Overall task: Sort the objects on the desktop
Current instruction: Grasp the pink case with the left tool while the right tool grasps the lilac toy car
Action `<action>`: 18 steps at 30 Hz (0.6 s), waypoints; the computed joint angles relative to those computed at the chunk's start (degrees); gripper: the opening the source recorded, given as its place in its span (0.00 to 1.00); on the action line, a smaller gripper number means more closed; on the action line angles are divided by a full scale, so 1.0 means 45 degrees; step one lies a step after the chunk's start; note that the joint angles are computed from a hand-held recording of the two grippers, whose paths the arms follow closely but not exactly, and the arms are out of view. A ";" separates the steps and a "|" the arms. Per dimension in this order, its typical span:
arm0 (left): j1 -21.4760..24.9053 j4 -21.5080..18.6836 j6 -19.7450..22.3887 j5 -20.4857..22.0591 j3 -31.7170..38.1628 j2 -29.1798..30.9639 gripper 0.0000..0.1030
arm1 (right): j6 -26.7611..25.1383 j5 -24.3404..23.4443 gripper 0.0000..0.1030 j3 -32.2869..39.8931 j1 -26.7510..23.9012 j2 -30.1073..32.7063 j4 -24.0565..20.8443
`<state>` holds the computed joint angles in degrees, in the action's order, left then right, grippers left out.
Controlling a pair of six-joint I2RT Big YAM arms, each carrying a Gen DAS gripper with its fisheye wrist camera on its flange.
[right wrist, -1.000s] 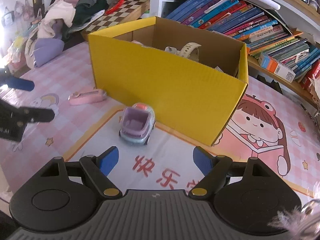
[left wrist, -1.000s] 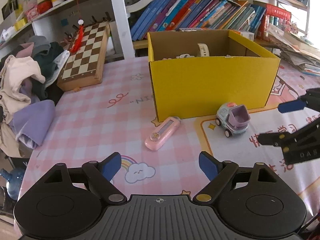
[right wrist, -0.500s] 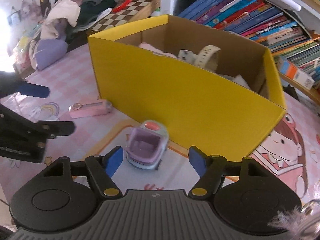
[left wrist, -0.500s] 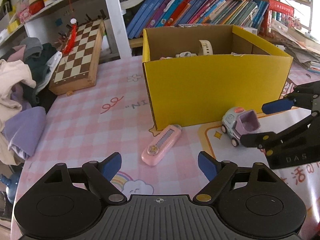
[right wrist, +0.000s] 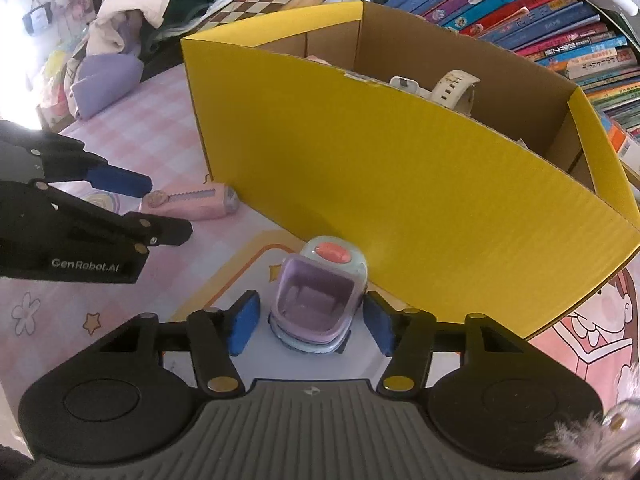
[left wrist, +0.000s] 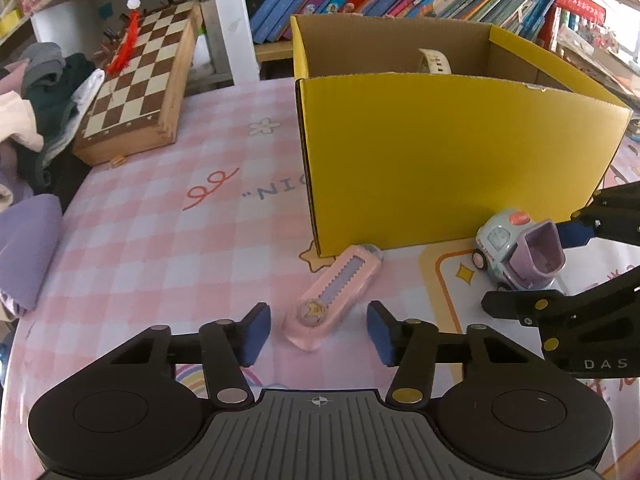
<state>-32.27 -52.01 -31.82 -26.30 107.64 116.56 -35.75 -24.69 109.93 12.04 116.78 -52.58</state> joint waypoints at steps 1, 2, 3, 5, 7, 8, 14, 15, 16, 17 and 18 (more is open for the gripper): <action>0.0023 0.0039 0.0068 0.0048 0.0040 0.0034 0.47 | 0.0044 -0.0012 0.48 0.0025 -0.0010 0.0017 -0.0002; 0.0046 0.0083 0.0134 0.0094 0.0075 0.0067 0.46 | 0.0056 -0.0041 0.48 0.0063 -0.0019 0.0041 -0.0036; 0.0063 0.0119 0.0178 0.0134 0.0103 0.0091 0.44 | 0.0051 -0.0057 0.47 0.0078 -0.0020 0.0051 -0.0048; 0.0089 0.0171 0.0249 0.0209 0.0182 0.0149 0.42 | -0.0011 -0.0095 0.46 0.0094 -0.0035 0.0051 -0.0088; 0.0105 0.0227 0.0305 0.0255 0.0221 0.0183 0.41 | -0.0037 -0.0126 0.45 0.0132 -0.0052 0.0070 -0.0145; 0.0110 0.0246 0.0314 0.0280 0.0211 0.0176 0.41 | -0.0051 -0.0151 0.45 0.0179 -0.0066 0.0091 -0.0207; 0.0105 0.0247 0.0369 0.0460 0.0094 0.0065 0.36 | 0.0031 -0.0131 0.44 0.0289 -0.0158 0.0086 -0.0413; 0.0092 0.0237 0.0388 0.0508 0.0056 0.0029 0.34 | 0.0070 -0.0140 0.44 0.0284 -0.0179 0.0067 -0.0429; 0.0079 0.0224 0.0400 0.0549 0.0027 -0.0001 0.33 | 0.0103 -0.0159 0.44 0.0274 -0.0208 0.0041 -0.0441; 0.0067 0.0209 0.0410 0.0585 0.0003 -0.0025 0.31 | 0.0133 -0.0180 0.44 0.0262 -0.0237 0.0012 -0.0453; 0.0051 0.0206 0.0379 0.0628 -0.0049 -0.0072 0.29 | 0.0160 -0.0191 0.44 0.0227 -0.0258 -0.0029 -0.0445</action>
<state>-32.05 -51.08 -30.11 -23.47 107.42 116.24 -35.03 -25.55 110.96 10.88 116.65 -54.59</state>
